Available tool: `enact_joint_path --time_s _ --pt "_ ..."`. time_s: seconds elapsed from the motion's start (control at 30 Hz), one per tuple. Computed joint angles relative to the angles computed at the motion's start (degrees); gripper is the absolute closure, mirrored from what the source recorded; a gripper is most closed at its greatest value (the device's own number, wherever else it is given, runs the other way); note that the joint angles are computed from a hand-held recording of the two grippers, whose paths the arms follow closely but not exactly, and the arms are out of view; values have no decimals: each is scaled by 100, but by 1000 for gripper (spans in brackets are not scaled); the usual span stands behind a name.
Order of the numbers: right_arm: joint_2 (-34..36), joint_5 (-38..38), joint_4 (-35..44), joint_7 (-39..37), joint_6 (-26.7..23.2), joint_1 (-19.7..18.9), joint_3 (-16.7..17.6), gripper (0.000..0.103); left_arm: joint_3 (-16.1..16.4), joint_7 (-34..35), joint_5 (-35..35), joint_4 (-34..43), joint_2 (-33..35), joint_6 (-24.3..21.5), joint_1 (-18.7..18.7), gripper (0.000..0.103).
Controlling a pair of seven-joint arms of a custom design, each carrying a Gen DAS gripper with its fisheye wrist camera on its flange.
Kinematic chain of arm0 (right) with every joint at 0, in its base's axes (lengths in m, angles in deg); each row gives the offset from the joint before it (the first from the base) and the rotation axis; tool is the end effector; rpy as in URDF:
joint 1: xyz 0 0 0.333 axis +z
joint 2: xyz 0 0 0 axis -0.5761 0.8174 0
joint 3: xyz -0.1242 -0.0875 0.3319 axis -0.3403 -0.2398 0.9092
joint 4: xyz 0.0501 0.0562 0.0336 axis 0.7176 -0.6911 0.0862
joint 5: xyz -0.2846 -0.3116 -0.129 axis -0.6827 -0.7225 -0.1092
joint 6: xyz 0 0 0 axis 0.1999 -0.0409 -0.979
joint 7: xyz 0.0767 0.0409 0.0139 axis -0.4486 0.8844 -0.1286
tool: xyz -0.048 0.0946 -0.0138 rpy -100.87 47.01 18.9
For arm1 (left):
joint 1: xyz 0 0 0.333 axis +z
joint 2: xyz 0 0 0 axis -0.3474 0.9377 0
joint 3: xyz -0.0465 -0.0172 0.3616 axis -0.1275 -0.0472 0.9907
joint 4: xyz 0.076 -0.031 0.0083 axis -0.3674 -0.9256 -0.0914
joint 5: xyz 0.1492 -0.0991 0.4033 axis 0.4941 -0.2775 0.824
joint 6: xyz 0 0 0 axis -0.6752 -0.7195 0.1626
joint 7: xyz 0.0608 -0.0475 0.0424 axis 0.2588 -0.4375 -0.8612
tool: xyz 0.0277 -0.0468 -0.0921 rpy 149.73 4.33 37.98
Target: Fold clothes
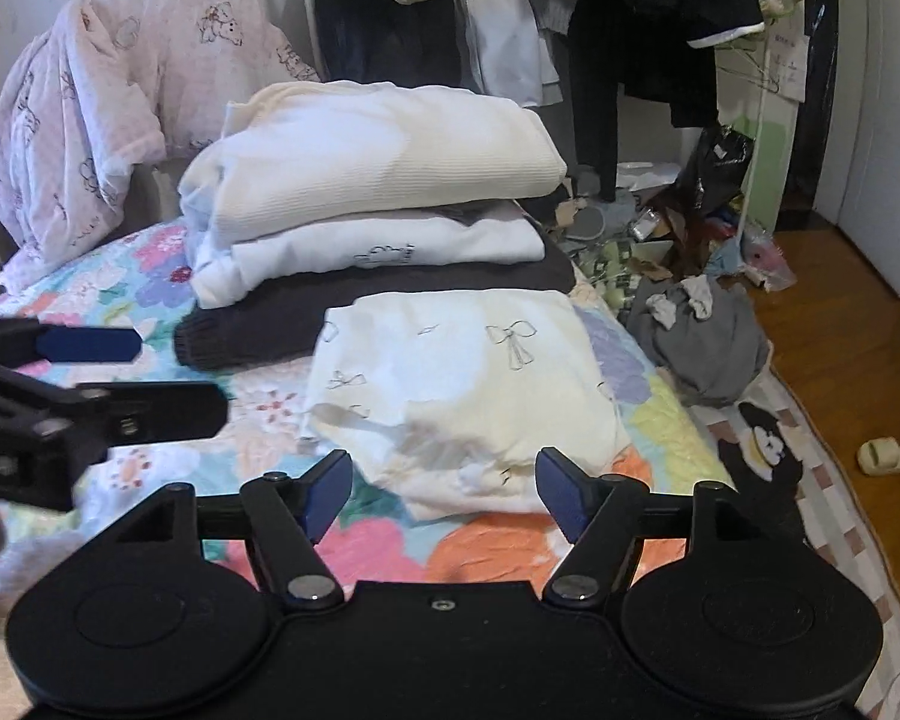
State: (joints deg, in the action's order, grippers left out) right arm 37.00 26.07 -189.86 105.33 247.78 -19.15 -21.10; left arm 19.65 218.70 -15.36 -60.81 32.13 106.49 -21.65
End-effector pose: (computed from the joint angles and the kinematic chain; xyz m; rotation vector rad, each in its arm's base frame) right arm 0.6424 0.1528 0.4147 -1.6009 1.7971 -0.7031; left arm 0.7203 -0.2271 0.4343 -1.3125 2.2385 -1.1557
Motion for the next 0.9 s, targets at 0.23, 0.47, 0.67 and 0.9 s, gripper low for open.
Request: enact_joint_path --time_s 0.23,0.47,0.67,0.9 --pt "-195 -905 35 564 -1024 117 169 25 1072 -1705 1851 -448 -260 71 -935 0" --pt "-221 -963 -13 616 -1035 -131 425 25 499 -1687 1814 -632 -277 358 -443 0" --pt "-239 -854 -49 528 -1030 -217 501 24 816 -1794 2027 -745 -353 522 -750 0" --pt "-273 -856 -110 598 -1030 -241 511 24 322 -1712 1677 -585 -336 -113 -293 0"
